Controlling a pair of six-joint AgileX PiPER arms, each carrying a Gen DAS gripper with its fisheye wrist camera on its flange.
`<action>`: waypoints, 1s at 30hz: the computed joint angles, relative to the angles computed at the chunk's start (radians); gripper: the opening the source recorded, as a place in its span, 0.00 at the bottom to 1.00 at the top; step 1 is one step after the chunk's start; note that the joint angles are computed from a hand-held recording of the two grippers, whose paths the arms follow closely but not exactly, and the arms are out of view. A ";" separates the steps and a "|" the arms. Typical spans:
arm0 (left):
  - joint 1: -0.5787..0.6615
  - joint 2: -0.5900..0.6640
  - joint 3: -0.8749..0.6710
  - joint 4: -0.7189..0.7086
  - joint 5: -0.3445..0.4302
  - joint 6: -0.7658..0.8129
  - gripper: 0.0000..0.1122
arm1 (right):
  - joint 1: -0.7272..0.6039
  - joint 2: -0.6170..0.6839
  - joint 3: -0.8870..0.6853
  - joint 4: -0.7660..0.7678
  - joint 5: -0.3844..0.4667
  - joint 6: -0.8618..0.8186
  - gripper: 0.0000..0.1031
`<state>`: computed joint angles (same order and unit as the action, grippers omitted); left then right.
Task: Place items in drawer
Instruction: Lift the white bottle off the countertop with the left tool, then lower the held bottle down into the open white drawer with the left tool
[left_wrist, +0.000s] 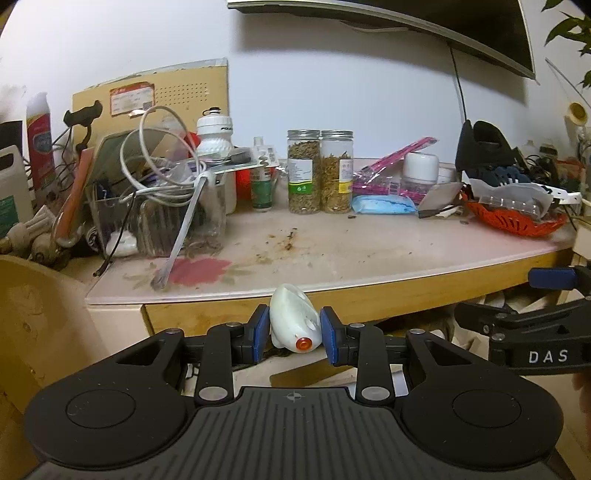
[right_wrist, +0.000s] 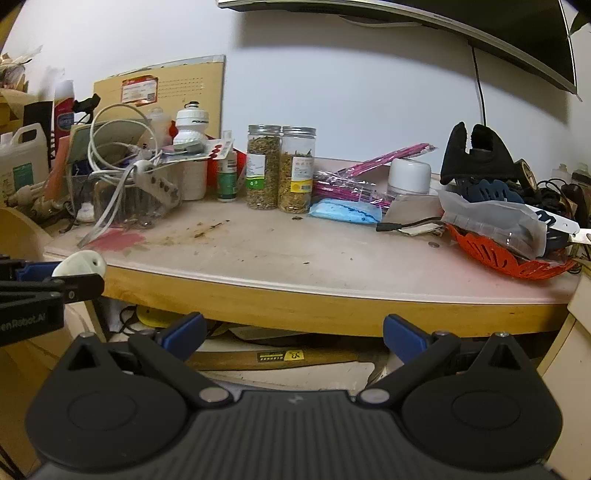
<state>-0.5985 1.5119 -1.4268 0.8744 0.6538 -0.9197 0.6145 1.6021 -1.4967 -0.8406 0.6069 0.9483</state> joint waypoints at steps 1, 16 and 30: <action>0.001 -0.003 0.004 -0.002 0.000 -0.002 0.26 | 0.002 -0.001 0.003 0.002 0.000 -0.002 1.00; 0.007 0.010 0.004 -0.040 -0.001 0.021 0.26 | 0.000 0.006 0.013 0.024 -0.007 -0.008 1.00; 0.024 0.041 -0.003 -0.146 0.043 0.092 0.26 | -0.014 0.032 0.012 0.102 0.006 -0.068 1.00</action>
<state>-0.5750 1.5530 -1.4297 0.7285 0.6965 -0.8279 0.6008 1.6344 -1.4846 -0.7389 0.6126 0.8804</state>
